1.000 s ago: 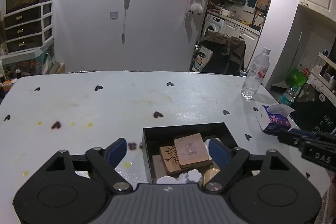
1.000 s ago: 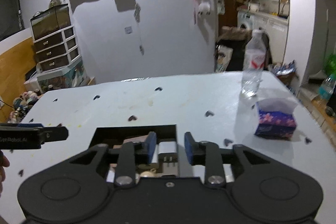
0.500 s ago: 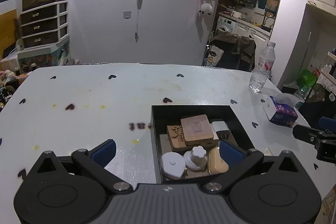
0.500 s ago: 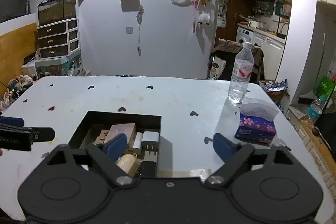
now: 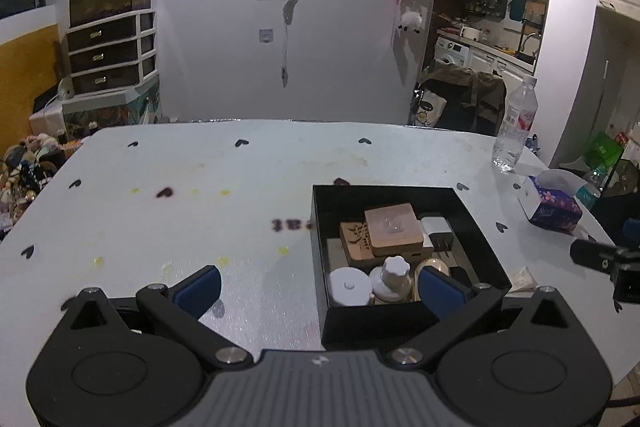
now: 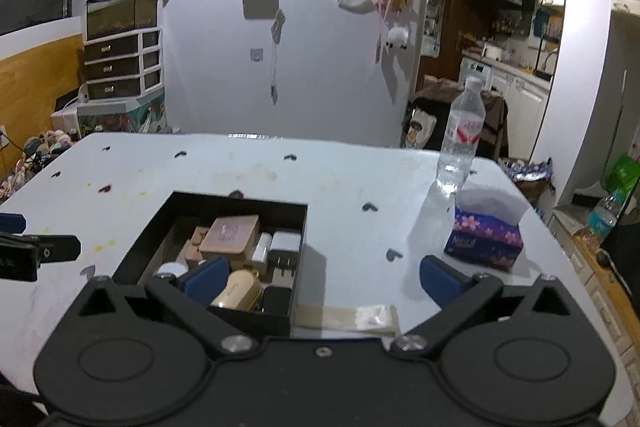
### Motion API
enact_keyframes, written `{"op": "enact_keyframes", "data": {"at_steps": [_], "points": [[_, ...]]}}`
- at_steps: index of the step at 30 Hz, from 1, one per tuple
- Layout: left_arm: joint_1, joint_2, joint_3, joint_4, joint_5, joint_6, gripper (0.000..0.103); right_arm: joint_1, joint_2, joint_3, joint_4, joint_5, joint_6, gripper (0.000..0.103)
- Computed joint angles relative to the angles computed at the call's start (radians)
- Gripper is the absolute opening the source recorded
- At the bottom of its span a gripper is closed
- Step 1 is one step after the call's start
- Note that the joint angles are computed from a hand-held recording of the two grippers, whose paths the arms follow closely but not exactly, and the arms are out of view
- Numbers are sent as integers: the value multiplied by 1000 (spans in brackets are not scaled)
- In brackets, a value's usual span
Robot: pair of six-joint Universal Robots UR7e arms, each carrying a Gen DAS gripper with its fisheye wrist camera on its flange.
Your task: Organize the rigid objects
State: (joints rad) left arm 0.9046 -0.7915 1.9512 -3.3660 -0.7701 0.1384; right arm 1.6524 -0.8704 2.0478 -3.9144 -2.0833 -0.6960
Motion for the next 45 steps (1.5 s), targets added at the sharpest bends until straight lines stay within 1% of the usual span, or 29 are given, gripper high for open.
{"op": "enact_keyframes", "data": {"at_steps": [4, 8, 45], "points": [[-2, -2, 1, 15, -1, -18, 103, -7, -11, 5, 49, -8, 24, 103], [-3, -2, 0, 39, -13, -22, 103, -8, -12, 1, 63, -25, 33, 103], [-2, 6, -3, 39, -20, -16, 103, -9, -12, 4, 81, -38, 44, 103]]}}
